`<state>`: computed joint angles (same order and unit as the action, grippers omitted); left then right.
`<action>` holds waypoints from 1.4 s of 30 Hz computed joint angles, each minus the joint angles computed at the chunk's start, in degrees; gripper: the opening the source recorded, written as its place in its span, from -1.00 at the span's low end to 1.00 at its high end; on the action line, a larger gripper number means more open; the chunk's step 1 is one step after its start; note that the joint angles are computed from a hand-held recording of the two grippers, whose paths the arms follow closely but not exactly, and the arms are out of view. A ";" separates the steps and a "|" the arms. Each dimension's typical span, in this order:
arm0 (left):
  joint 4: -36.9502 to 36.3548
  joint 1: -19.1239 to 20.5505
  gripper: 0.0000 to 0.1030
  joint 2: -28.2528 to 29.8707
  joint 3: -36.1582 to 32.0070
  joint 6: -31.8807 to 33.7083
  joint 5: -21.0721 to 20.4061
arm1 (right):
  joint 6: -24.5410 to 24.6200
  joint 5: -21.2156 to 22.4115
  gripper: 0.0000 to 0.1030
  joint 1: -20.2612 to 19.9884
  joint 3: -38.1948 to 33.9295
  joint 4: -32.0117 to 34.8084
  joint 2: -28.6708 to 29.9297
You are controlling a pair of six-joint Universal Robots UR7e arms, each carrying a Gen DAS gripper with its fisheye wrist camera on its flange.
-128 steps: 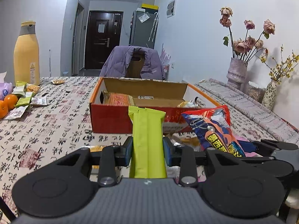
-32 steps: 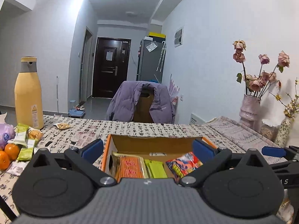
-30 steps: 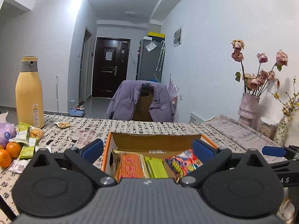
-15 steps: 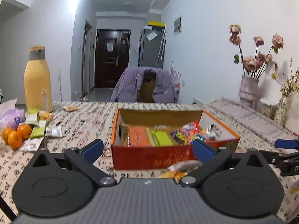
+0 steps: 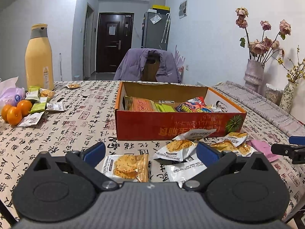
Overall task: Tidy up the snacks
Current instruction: 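Return both tools to the pile while the right tool grasps a pink packet, then lift the pink packet with the right tool while the left tool grasps a biscuit packet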
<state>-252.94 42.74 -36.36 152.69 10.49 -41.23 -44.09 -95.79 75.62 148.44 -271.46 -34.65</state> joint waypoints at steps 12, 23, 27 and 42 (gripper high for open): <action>0.16 -0.23 1.00 -0.18 0.28 -1.04 0.99 | 3.11 -10.94 0.89 2.03 -7.82 14.83 -4.86; 1.80 0.51 1.00 -0.88 0.10 -2.46 1.56 | 3.43 -11.41 0.50 0.71 -9.92 15.77 -3.14; 3.03 0.85 1.00 -1.14 -0.02 -3.21 1.61 | 2.01 -9.20 0.18 0.19 -9.22 14.25 -2.58; 19.25 4.66 1.00 -6.80 -2.17 -10.16 3.46 | 3.14 -1.91 0.18 -2.76 -4.31 0.52 1.26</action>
